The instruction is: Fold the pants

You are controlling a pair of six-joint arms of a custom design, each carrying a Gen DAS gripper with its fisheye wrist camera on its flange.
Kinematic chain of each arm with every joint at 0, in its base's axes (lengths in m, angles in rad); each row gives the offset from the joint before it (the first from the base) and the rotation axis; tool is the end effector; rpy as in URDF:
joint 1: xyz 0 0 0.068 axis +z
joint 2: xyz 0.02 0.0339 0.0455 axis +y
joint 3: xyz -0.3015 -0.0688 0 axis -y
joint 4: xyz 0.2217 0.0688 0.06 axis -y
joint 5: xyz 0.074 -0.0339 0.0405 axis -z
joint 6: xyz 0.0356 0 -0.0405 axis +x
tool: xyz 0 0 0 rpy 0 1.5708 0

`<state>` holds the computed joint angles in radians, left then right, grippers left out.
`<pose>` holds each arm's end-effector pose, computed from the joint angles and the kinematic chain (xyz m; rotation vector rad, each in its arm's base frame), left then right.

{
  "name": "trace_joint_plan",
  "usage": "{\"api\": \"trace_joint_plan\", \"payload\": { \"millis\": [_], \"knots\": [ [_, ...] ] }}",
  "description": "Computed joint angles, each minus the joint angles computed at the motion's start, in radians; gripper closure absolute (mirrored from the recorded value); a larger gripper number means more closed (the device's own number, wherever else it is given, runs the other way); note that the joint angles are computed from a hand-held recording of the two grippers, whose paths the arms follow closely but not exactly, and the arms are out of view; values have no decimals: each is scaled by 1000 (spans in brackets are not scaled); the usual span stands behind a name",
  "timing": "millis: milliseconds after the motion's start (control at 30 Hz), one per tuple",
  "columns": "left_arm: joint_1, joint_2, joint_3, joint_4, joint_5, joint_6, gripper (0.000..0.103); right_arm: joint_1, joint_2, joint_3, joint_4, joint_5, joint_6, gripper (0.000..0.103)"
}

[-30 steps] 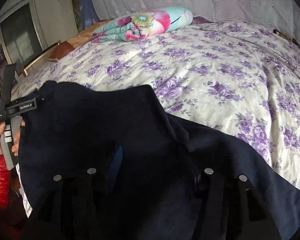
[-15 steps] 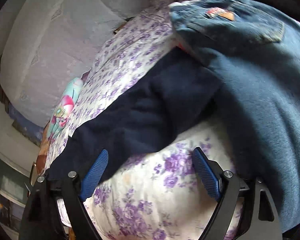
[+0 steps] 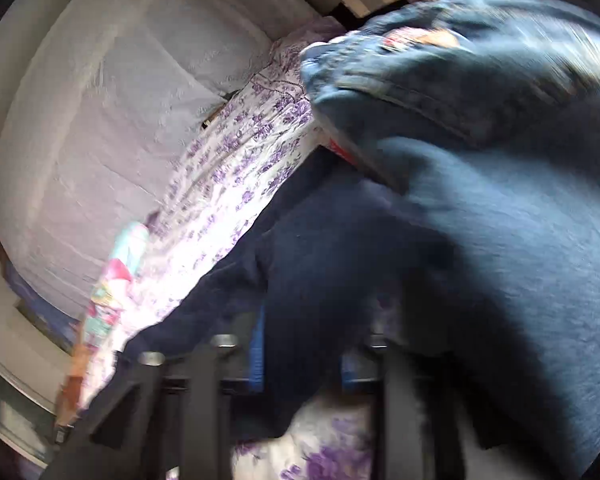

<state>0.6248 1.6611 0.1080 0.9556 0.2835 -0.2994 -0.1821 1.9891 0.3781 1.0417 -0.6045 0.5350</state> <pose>0.1685 0.1092 0.1323 -0.8085 1.9854 -0.1178 0.2795 -0.0309 0.1094 0.4039 2.1055 0.8517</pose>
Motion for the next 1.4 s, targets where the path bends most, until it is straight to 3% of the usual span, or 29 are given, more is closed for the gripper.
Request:
{"api": "trace_joint_plan", "payload": {
  "millis": [67,167,300,433,500,567,600,633,700,767,833,933,1067,1233,1267,1300,1367,1400],
  "knots": [
    [5,4,-1,8,11,-3,4,-18,6,-9,29,-39,-13,84],
    [13,10,-8,27,26,-9,4,30,-70,-15,-8,57,-85,85],
    [20,15,-13,42,38,-14,4,219,-292,-3,-114,285,-233,85],
    [31,24,-20,66,58,-22,4,570,-417,65,-251,628,-536,85],
    [44,32,-28,86,78,-26,4,777,-359,123,-280,807,-726,84],
    [57,41,-32,103,100,-30,4,944,-214,239,-398,929,-919,74],
    [62,43,-33,106,107,-31,4,992,-137,302,-479,949,-974,57],
    [67,44,-34,109,114,-31,4,1034,-54,330,-490,992,-1037,50],
    [74,49,-39,120,125,-33,4,1094,8,249,-260,1106,-1164,47],
    [81,53,-43,131,138,-34,4,1060,-100,226,-358,1007,-1104,33],
    [86,57,-43,136,146,-38,4,979,-250,191,-453,790,-1014,21],
    [101,74,-53,173,170,-46,4,877,-357,214,-521,675,-910,20],
    [117,89,-57,195,196,-54,4,817,-247,351,-478,780,-801,20],
    [103,73,-49,161,167,-44,4,818,73,725,-804,798,-800,20],
    [101,73,-47,157,165,-43,4,806,123,764,-807,748,-823,21],
    [100,71,-44,150,161,-42,4,796,122,752,-814,727,-733,17],
    [100,71,-44,150,161,-42,4,765,103,786,-914,627,-686,17],
    [99,73,-45,154,160,-43,4,749,77,757,-899,583,-682,18]
  ]
}}
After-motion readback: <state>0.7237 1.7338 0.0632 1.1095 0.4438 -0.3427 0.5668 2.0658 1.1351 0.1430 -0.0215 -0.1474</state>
